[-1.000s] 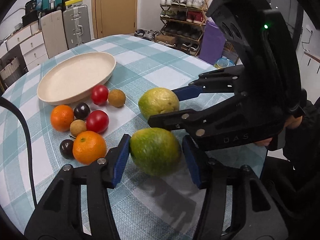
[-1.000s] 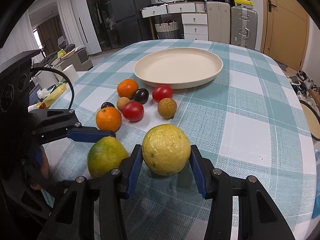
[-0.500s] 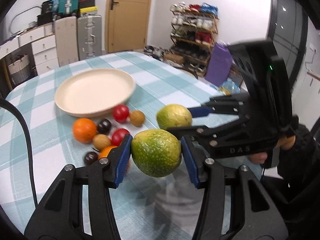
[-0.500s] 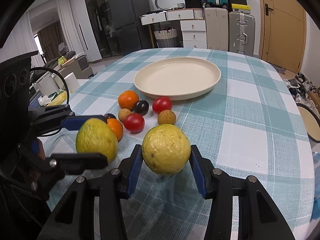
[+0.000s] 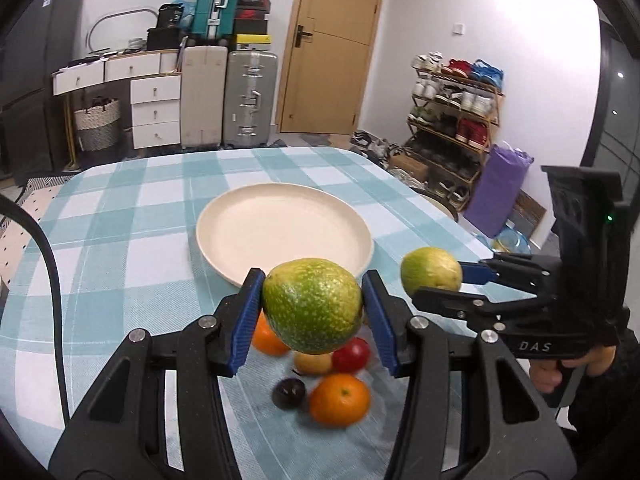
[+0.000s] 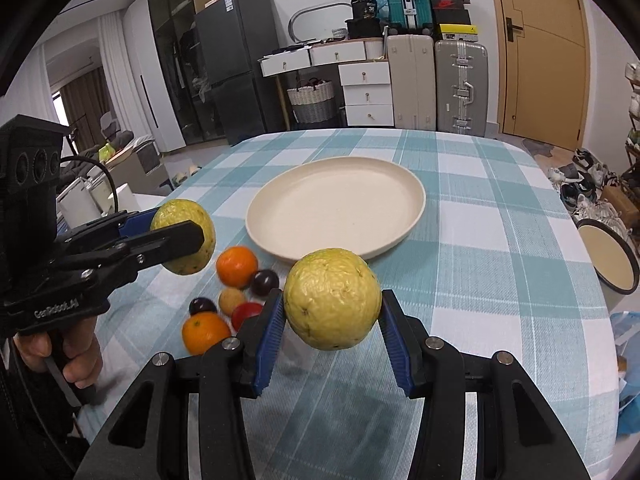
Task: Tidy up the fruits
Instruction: 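Lift both held fruits and carry them over the cream plate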
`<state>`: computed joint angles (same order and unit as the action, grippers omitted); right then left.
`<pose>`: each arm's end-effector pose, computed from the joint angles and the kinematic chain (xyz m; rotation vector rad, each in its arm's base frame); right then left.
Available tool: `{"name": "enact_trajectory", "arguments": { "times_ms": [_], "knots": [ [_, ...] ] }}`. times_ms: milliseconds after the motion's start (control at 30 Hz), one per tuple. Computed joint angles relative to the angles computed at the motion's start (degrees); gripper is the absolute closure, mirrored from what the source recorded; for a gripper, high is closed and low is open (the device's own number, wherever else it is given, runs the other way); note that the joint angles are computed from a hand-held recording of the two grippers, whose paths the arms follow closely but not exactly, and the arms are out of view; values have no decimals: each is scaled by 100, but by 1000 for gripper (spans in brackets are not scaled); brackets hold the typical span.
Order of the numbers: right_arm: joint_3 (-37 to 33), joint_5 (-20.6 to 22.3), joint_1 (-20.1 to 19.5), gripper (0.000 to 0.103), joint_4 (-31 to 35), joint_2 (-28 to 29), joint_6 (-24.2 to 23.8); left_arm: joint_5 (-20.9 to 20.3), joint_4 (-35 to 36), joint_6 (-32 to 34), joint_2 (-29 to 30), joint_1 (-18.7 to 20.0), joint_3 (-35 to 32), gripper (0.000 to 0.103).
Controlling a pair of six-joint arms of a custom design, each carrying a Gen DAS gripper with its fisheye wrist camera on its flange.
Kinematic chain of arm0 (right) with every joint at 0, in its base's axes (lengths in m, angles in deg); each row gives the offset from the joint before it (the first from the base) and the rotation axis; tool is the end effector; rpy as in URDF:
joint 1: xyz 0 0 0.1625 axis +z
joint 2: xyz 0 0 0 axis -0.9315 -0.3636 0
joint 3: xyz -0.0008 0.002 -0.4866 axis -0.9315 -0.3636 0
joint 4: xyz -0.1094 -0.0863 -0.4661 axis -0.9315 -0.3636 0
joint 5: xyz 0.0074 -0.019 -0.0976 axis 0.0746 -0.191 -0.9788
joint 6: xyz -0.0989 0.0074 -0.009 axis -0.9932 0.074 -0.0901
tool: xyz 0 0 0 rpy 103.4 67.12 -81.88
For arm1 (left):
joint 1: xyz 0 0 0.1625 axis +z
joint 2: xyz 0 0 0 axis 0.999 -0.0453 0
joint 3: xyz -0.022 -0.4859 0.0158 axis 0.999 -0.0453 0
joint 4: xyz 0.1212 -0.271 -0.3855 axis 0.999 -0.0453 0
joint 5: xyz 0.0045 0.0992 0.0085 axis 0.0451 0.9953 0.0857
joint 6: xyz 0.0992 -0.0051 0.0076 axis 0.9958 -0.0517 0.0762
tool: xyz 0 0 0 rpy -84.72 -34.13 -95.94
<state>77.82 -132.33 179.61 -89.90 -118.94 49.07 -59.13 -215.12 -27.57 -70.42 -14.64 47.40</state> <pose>0.3966 -0.7416 -0.0128 1.0720 -2.5293 0.6843 -0.0299 -0.6965 0.4015 0.5645 2.3473 -1.1699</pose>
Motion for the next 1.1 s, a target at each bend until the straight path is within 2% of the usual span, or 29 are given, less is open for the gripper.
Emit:
{"name": "enact_trajectory", "arguments": {
  "times_ms": [400, 867, 1100],
  "knots": [
    [-689, -17, 11, 55, 181, 340, 25, 191, 6, 66, 565, 127, -856, 56],
    [-1567, -186, 2, 55, 756, 810, 169, 225, 461, 203, 1315, 310, -1842, 56],
    [-1992, -343, -30, 55, 1096, 1040, 324, 452, 722, 249, 1651, 355, -2253, 56]
  ]
}}
